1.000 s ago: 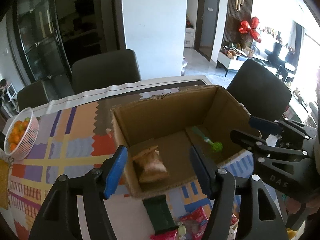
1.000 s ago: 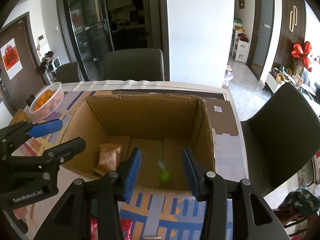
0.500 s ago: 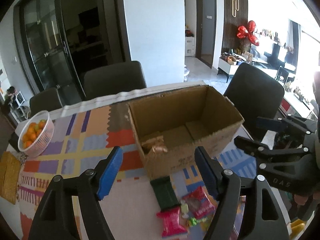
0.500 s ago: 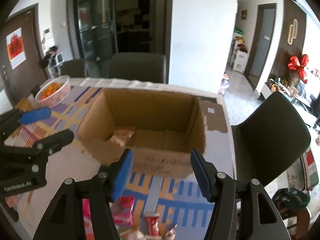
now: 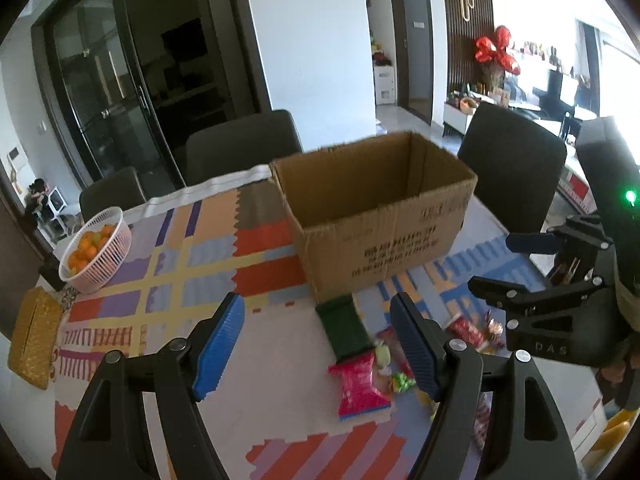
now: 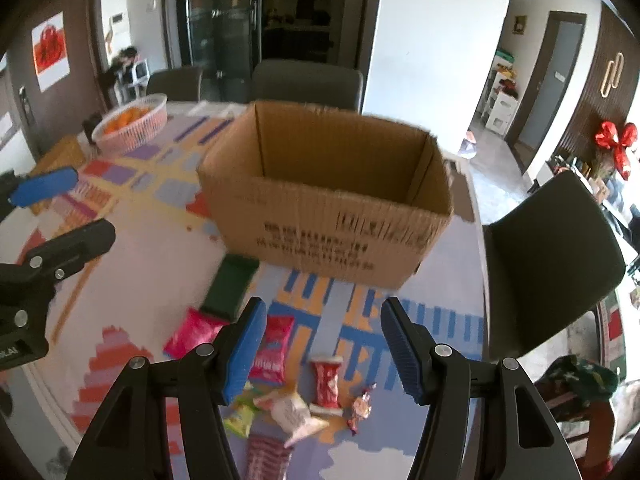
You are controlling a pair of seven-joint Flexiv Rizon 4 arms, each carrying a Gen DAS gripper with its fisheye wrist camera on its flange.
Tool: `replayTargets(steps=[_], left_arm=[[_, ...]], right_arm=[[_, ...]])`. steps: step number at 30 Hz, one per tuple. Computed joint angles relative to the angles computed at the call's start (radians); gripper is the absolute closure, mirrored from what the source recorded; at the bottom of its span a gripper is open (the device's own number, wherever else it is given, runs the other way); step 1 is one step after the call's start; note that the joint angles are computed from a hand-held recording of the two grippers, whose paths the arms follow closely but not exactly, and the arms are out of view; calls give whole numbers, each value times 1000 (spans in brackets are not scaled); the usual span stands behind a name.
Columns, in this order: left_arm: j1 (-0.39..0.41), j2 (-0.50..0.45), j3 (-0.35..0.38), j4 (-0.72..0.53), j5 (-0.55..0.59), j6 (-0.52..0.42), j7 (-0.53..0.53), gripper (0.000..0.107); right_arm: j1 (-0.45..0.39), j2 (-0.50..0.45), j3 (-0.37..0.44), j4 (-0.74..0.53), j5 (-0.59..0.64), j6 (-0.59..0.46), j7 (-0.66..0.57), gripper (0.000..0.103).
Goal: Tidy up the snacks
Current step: 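Grasp the pink packet with the left gripper while the right gripper grasps the red wrapped snack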
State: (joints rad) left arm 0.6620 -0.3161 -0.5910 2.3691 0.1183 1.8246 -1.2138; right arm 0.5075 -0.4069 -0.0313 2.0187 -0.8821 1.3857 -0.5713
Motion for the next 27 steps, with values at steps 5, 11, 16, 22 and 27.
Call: replayTargets(steps=[5, 11, 16, 22, 27], left_arm=[[-39, -13, 43, 10, -15, -32, 25, 32], [-126, -53, 117, -12, -72, -77, 59, 32], [-241, -97, 218, -63, -148, -159, 108, 32], [-332, -143, 298, -110, -238, -248, 146, 32], [-407, -173, 365, -145, -291, -285, 177, 32]], right_arm=[[-15, -10, 48, 8, 85, -47, -58, 43], [-21, -29, 79, 7, 168, -89, -119, 43], [-12, -50, 78, -6, 211, -129, -145, 43], [-2, -76, 74, -26, 219, -176, -152, 43], [-28, -113, 119, -66, 314, -211, -224, 43]])
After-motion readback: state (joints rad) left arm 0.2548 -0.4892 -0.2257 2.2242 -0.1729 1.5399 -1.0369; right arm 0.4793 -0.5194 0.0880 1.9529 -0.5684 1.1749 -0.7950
